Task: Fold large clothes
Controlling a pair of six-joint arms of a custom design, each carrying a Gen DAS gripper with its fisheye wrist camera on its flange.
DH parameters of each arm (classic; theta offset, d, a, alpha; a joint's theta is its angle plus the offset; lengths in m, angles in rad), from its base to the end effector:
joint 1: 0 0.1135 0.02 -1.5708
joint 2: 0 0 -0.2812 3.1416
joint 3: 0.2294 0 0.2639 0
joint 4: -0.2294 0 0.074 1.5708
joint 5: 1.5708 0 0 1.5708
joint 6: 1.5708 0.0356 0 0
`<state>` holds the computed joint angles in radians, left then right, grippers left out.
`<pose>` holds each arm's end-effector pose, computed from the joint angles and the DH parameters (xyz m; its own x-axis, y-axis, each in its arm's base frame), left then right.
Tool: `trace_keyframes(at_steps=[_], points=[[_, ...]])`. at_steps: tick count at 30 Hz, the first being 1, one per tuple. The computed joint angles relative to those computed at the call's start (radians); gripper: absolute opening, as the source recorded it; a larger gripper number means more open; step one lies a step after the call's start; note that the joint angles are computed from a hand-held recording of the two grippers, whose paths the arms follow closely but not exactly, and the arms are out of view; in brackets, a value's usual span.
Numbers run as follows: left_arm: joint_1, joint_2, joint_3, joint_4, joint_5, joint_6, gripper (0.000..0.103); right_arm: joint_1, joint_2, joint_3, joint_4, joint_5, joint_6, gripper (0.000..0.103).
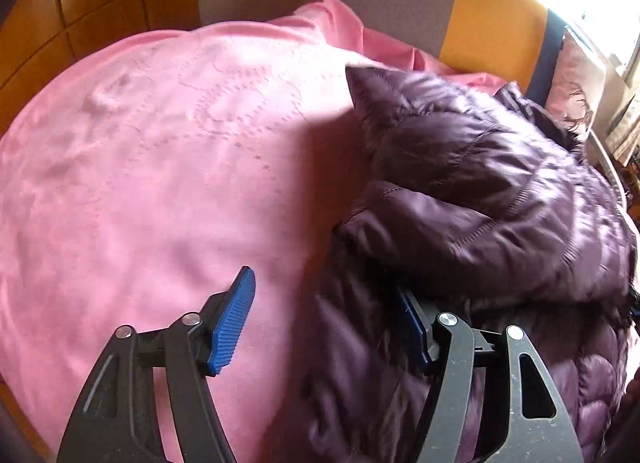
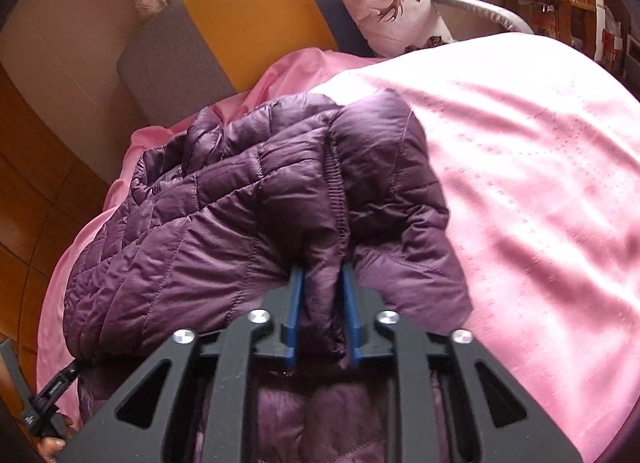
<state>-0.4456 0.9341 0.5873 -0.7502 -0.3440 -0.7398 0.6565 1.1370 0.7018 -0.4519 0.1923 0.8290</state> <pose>0.1531 -0.0598 0.2130 -0.7730 -0.3341 -0.5393 -0.3442 0.9350 -0.0859 0.1855 0.1344 0.2303 -0.7861 0.3079 -0.5360 0.1126 0.9239 0.3656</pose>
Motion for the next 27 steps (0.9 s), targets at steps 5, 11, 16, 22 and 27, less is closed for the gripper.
trace_keyframes(at_steps=[5,11,16,22,27], points=[[0.031,-0.188,0.025,-0.061,-0.024,0.067,0.076,0.139,-0.069,0.06,-0.053,0.191,-0.016,0.071],[-0.002,-0.071,0.105,0.115,0.048,0.11,0.076,0.218,0.161,0.215,-0.01,0.245,-0.101,0.091],[-0.039,0.141,0.168,0.284,0.077,0.166,0.076,0.176,0.349,0.287,0.01,0.25,-0.15,0.095],[0.022,0.399,0.196,0.376,0.178,0.239,0.076,0.122,0.447,0.226,0.139,0.198,-0.199,0.096],[0.016,0.412,0.089,0.517,0.173,0.262,0.076,0.114,0.506,0.228,0.168,0.19,-0.203,0.097]])
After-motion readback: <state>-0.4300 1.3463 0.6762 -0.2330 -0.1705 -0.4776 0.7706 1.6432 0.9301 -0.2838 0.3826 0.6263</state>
